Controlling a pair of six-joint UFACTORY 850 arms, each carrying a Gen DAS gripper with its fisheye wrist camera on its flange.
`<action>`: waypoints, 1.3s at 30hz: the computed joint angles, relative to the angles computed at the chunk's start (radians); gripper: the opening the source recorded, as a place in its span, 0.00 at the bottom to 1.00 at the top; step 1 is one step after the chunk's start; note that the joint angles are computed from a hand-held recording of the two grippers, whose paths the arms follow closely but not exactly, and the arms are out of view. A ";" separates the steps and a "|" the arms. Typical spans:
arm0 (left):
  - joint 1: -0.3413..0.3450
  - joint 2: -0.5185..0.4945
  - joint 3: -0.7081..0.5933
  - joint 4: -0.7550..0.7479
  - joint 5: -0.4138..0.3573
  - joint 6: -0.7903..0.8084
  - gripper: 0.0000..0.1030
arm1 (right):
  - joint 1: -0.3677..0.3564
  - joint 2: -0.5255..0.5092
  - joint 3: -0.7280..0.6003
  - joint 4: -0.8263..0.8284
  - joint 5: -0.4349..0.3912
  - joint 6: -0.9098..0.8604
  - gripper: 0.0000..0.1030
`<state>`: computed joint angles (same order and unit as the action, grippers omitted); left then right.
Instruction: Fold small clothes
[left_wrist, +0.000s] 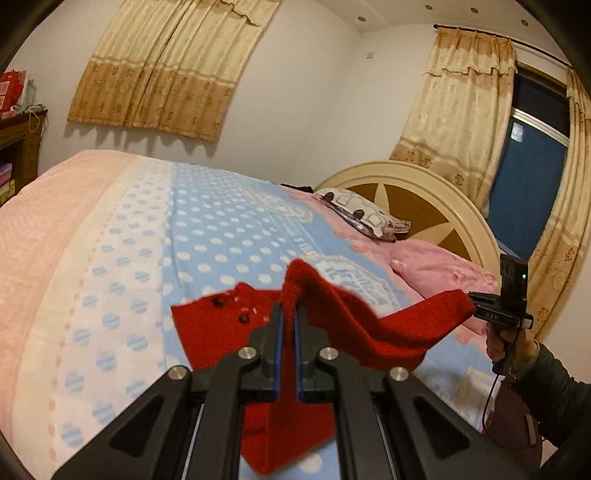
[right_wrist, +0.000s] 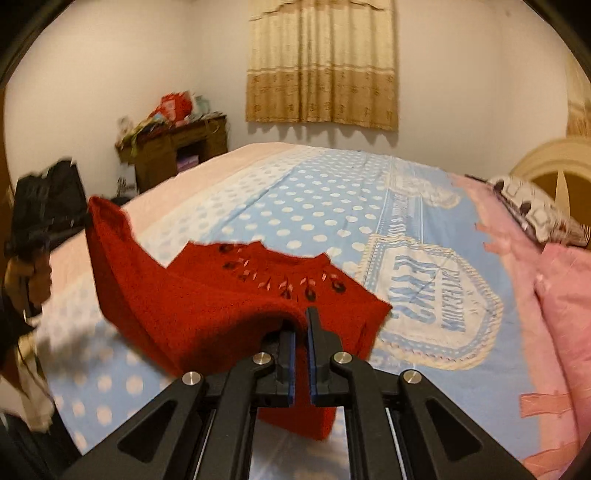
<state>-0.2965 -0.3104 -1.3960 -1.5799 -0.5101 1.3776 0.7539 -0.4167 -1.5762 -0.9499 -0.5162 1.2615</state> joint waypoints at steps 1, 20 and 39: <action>0.003 -0.015 -0.016 0.009 -0.005 -0.011 0.04 | -0.013 -0.010 -0.011 0.018 0.009 -0.002 0.04; -0.018 -0.477 -0.490 0.675 0.050 -0.808 0.05 | -0.242 -0.386 -0.358 0.600 -0.050 -0.316 0.08; -0.045 -0.200 -0.117 0.430 0.161 -0.484 0.65 | -0.121 -0.244 -0.185 0.359 -0.158 -0.173 0.38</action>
<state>-0.3411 -0.5101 -1.5130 -1.1497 -0.3491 0.8936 0.6327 -0.6607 -1.7615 -0.5905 -0.6744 1.0882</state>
